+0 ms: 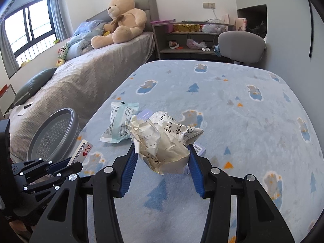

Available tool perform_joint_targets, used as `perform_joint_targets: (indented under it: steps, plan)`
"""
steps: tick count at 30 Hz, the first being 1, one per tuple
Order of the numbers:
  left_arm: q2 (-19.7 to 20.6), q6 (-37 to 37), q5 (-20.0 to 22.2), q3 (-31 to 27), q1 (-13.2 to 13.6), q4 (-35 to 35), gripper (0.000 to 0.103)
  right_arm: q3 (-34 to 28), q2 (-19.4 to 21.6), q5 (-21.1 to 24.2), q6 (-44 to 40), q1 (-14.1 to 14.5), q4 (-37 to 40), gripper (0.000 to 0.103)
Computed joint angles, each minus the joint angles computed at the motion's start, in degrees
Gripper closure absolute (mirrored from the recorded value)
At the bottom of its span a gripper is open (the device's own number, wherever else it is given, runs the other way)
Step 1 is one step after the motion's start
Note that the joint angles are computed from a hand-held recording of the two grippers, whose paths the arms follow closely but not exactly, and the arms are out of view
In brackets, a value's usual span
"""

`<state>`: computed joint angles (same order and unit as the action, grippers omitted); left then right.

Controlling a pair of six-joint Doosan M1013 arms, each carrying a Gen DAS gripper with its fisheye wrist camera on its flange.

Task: Collect trash
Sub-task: 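Grasp the white-and-blue slim box with the left tool while the right holds the tissue, then carry the tissue and slim box over the grey basket with both tools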

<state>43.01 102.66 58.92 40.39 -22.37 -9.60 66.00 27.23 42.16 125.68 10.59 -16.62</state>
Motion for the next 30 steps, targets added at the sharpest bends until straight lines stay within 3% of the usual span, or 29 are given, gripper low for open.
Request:
perform_joint_targets:
  steps: [13, 30]
  plan:
    - [-3.7, -0.3, -4.9, 4.4, 3.0, -0.9, 0.087, -1.7, 0.9, -0.5, 0.6, 3.6, 1.3, 0.055]
    - [-1.0, -4.8, -5.8, 0.7, 7.5, 2.4, 0.087, -15.2, 9.1, 4.4, -7.1, 6.1, 7.9, 0.055]
